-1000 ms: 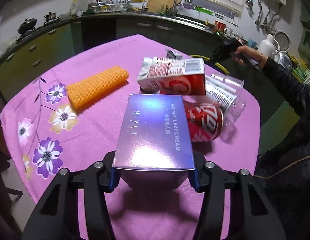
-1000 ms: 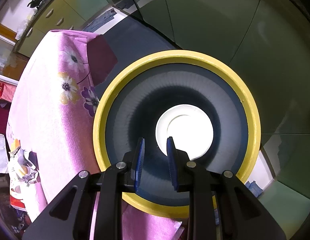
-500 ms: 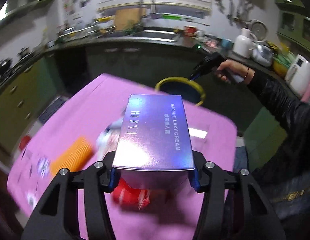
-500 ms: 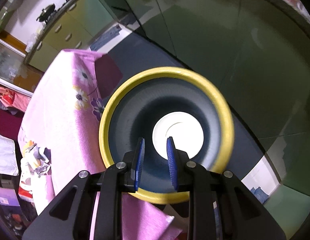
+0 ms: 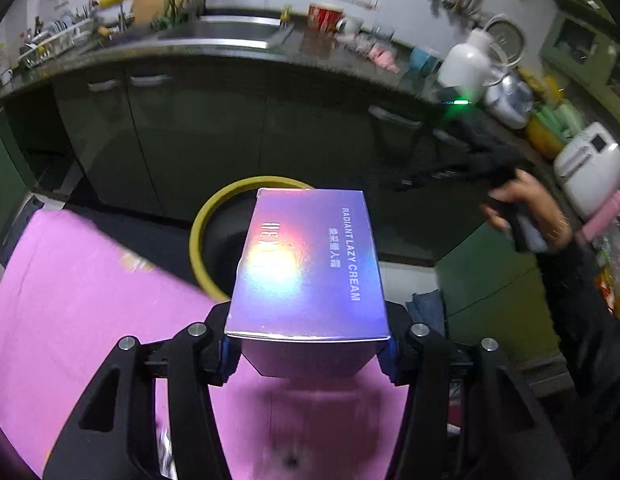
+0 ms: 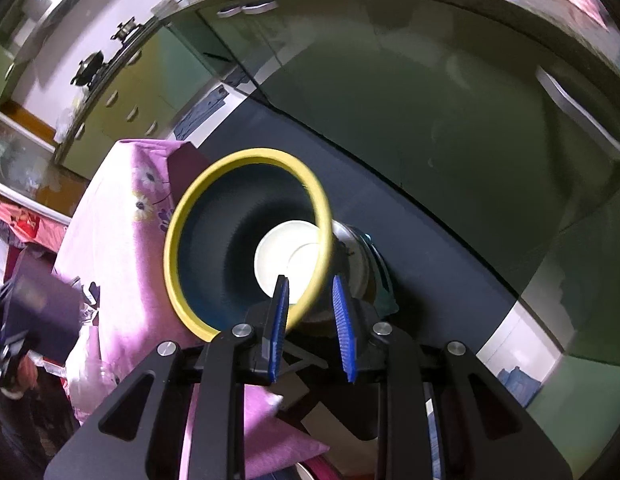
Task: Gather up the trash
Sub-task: 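Carry the purple box over the bin and open the left tool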
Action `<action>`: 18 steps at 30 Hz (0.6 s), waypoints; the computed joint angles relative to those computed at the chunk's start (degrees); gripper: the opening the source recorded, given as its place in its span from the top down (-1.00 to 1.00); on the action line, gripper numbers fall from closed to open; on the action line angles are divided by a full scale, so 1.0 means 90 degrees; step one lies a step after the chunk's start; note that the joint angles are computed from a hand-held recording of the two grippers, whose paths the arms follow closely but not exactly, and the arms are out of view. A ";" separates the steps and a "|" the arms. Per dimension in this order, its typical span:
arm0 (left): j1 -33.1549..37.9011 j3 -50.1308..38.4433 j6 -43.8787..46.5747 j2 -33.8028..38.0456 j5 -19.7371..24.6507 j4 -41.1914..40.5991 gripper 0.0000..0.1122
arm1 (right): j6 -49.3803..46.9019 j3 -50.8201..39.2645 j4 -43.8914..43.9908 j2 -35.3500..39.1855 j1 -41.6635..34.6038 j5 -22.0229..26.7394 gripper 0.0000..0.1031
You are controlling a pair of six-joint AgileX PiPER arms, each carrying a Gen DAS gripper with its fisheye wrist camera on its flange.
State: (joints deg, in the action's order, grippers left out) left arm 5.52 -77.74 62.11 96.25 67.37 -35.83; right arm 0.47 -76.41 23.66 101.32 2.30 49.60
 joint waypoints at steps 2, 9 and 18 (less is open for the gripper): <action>-0.0574 -0.0387 -0.0707 0.0475 -0.0287 0.0332 0.08 | -0.0156 0.0149 0.0123 -0.0042 -0.0156 -0.0041 0.55; -0.1643 -0.1521 -0.2532 0.1877 -0.0920 0.1382 -0.05 | -0.0751 0.0620 0.0570 -0.0140 -0.0645 -0.0167 0.55; -0.1477 -0.1446 -0.2329 0.1497 -0.0865 0.1174 -0.25 | -0.0460 0.0790 0.0386 -0.0375 -0.0354 -0.0334 0.36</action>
State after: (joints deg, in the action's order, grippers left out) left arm -7.78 -90.75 41.14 109.72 59.58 -25.26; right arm -3.67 -69.30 27.13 97.94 -0.88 46.60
